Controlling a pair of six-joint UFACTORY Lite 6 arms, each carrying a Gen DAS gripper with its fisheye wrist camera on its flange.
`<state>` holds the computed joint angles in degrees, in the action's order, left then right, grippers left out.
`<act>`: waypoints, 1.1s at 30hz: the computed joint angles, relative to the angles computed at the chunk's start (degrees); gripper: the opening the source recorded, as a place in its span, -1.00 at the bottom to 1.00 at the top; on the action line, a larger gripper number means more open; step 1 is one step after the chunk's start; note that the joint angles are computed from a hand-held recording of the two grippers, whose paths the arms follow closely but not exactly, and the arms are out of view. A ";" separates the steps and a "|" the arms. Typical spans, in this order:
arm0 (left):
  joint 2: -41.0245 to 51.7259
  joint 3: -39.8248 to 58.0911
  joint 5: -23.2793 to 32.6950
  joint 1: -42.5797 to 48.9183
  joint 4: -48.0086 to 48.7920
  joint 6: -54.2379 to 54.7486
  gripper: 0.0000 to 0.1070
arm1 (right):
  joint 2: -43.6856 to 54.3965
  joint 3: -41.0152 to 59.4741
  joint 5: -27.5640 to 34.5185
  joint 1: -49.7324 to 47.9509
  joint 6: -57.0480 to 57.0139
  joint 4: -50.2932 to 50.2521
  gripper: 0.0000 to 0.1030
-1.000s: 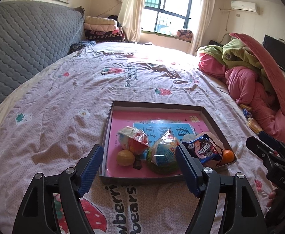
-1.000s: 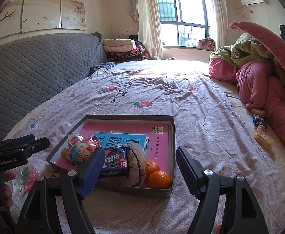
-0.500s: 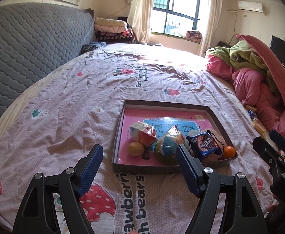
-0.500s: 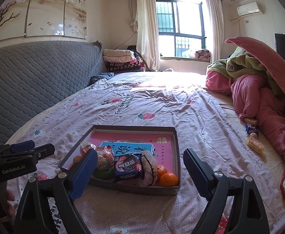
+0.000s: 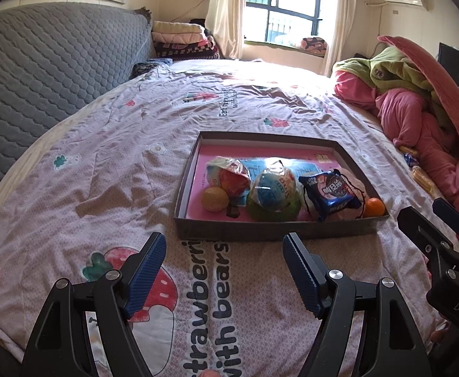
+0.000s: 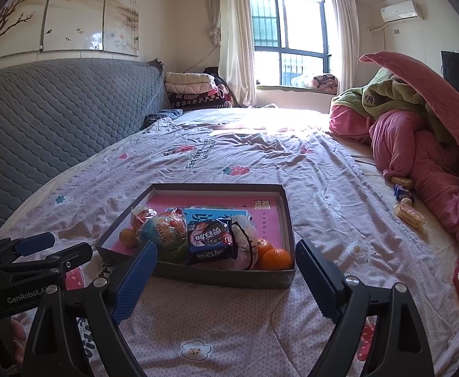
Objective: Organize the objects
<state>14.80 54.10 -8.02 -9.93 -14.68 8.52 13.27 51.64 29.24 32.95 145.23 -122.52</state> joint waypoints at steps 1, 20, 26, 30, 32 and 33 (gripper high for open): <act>0.61 -0.17 -0.65 -0.25 -1.12 1.07 0.45 | 0.38 -0.43 0.09 0.05 0.98 -0.38 0.74; 8.49 -1.67 -10.40 -1.14 0.70 -2.62 0.45 | 9.20 -2.74 6.55 1.73 14.90 -9.76 0.74; 10.55 -2.48 -12.55 -3.20 0.08 -2.55 0.45 | 11.15 -2.37 6.68 1.91 15.94 -10.23 0.74; 11.53 -2.60 -12.88 -4.19 -0.68 -2.24 0.45 | 12.80 -1.90 5.86 1.46 17.51 -11.47 0.74; 11.91 -2.48 -12.94 -4.21 -0.85 -2.28 0.45 | 13.32 -1.87 6.06 1.33 18.08 -11.95 0.74; 12.10 -2.37 -13.04 -4.09 -0.50 -2.72 0.45 | 13.62 -1.74 6.03 1.25 17.98 -12.01 0.74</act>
<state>26.90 51.73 -21.06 -14.01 -15.18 5.80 26.89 49.91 35.27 34.20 163.20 -134.53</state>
